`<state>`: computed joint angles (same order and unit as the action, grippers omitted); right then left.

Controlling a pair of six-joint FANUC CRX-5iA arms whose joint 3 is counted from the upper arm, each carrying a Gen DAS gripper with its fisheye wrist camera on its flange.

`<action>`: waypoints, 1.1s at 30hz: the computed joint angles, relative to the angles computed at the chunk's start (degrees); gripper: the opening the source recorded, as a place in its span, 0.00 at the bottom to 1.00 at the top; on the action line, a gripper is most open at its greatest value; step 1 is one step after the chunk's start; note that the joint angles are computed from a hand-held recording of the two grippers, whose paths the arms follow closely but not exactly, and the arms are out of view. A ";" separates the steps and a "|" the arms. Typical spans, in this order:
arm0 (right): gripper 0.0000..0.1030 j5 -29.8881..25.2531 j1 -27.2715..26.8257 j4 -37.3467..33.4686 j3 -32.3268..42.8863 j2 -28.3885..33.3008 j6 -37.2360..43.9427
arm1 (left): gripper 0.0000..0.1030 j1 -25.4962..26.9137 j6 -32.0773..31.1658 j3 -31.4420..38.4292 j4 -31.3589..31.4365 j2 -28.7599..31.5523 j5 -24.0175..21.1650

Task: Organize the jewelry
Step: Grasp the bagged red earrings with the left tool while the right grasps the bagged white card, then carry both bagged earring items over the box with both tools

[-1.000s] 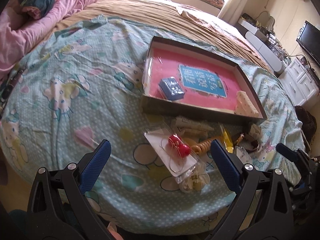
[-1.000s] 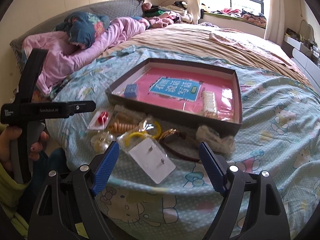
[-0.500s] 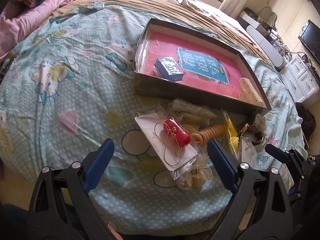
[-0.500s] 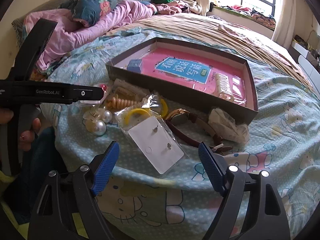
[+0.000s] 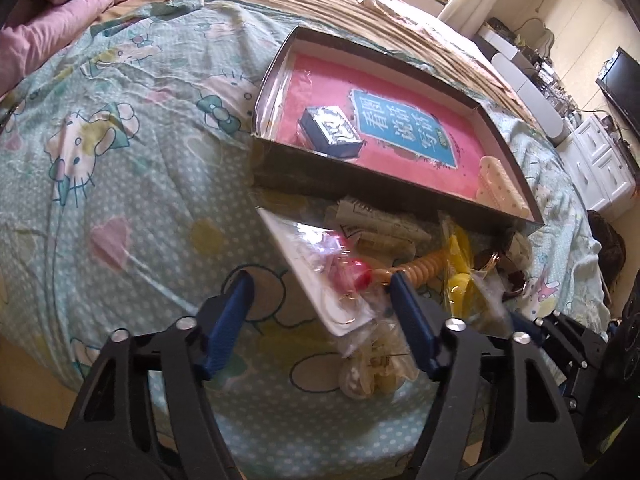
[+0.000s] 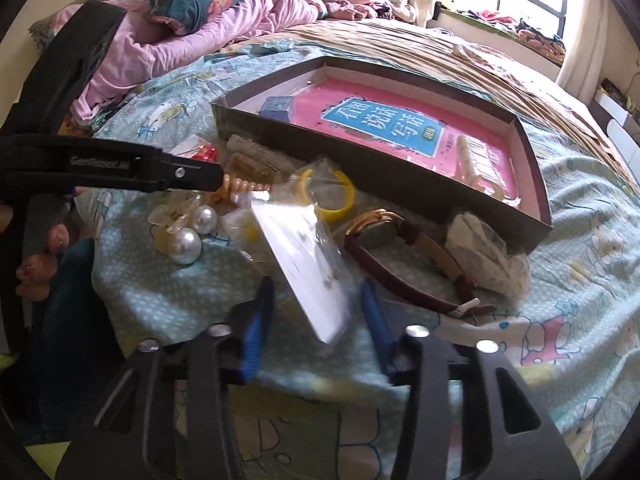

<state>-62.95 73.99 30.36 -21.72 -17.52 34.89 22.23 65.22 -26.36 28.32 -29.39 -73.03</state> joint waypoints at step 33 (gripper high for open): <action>0.22 1.99 -1.48 1.70 -0.46 -6.80 -6.76 | 0.16 9.08 -8.82 -0.38 10.24 -3.51 -0.89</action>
<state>-60.96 72.51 32.06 -22.18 -24.31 28.13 31.31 56.40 -26.74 38.56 -32.90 -73.92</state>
